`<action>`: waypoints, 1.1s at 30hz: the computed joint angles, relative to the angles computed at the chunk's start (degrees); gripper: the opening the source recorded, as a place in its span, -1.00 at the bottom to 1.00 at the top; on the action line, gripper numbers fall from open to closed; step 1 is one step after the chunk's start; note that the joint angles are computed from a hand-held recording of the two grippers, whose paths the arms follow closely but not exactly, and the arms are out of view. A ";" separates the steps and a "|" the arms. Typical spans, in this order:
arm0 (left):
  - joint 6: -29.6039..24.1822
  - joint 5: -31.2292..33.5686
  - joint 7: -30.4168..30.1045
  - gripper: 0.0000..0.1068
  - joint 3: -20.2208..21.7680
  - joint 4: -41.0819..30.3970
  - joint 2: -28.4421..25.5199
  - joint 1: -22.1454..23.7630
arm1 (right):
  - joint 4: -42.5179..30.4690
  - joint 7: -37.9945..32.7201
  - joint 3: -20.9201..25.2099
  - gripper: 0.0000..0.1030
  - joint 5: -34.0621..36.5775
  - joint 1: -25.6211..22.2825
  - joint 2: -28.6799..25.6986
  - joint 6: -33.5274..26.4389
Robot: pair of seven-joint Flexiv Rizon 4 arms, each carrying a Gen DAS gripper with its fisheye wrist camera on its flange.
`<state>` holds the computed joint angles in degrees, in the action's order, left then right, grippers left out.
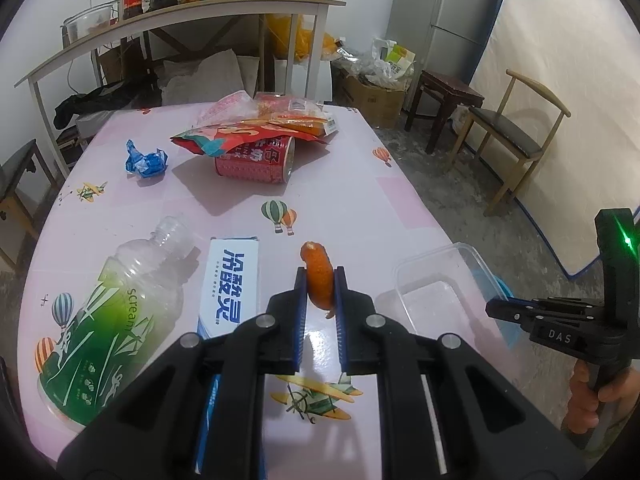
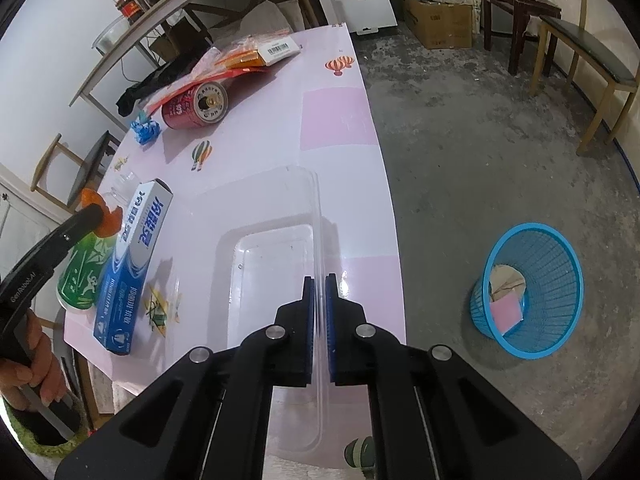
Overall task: Collect trash
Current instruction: 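Lift the orange toy with the left tool above the table, then carry the orange toy with the left tool while the right tool grasps the clear tray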
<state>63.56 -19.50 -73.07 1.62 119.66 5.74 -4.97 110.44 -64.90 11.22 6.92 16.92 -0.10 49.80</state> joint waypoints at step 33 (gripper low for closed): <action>0.18 4.43 -2.68 -0.79 -1.84 -3.15 0.67 -1.94 | 3.67 -7.68 -3.60 -0.88 13.95 -1.29 7.66 3.96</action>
<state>63.75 -15.07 -75.75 -0.22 116.50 6.41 -6.92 114.11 -72.58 7.63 20.87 15.63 7.57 53.77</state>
